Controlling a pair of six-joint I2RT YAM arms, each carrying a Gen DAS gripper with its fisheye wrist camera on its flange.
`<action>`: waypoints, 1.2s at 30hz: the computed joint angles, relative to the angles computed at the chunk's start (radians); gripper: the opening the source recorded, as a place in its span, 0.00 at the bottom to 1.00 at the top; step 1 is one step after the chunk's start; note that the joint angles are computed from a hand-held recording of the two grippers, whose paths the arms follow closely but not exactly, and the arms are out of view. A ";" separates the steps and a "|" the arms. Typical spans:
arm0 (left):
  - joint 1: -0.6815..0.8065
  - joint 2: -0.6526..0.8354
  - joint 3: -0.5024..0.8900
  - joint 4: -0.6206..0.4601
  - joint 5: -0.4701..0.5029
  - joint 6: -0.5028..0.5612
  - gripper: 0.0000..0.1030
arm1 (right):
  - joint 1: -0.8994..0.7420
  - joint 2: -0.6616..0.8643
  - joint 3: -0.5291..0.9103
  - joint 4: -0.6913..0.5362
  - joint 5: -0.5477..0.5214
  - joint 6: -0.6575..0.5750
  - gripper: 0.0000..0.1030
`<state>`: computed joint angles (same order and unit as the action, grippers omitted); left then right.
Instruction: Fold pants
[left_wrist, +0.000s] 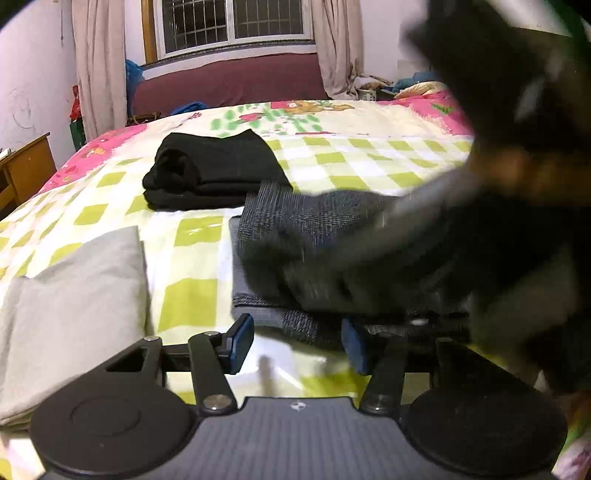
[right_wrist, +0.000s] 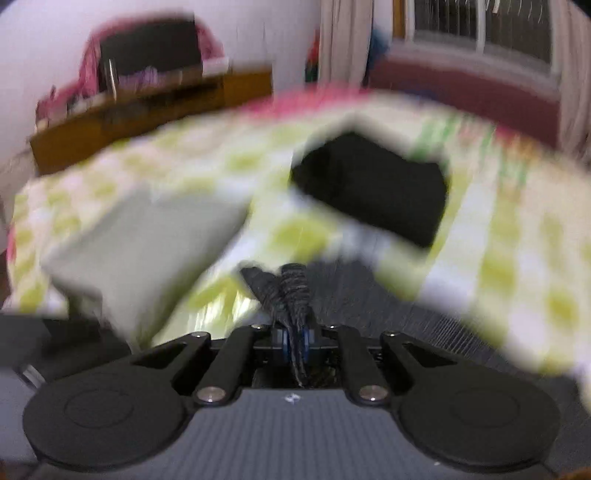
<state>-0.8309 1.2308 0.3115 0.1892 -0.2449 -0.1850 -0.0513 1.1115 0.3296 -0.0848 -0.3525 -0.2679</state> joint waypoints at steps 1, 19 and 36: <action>0.001 -0.016 -0.003 -0.016 -0.001 0.000 0.63 | 0.004 0.010 -0.004 0.003 -0.005 -0.009 0.18; -0.091 0.118 0.127 0.135 -0.057 0.119 0.78 | -1.021 0.014 0.131 -0.338 -0.394 -0.479 0.38; -0.223 0.463 0.439 -0.110 -0.153 0.073 0.78 | -1.419 0.717 0.563 -0.506 -0.442 -0.553 0.48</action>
<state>-1.0537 1.6939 0.7509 0.0795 -0.3980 -0.1124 -1.4703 1.8286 0.8926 -0.5905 -0.7949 -0.8211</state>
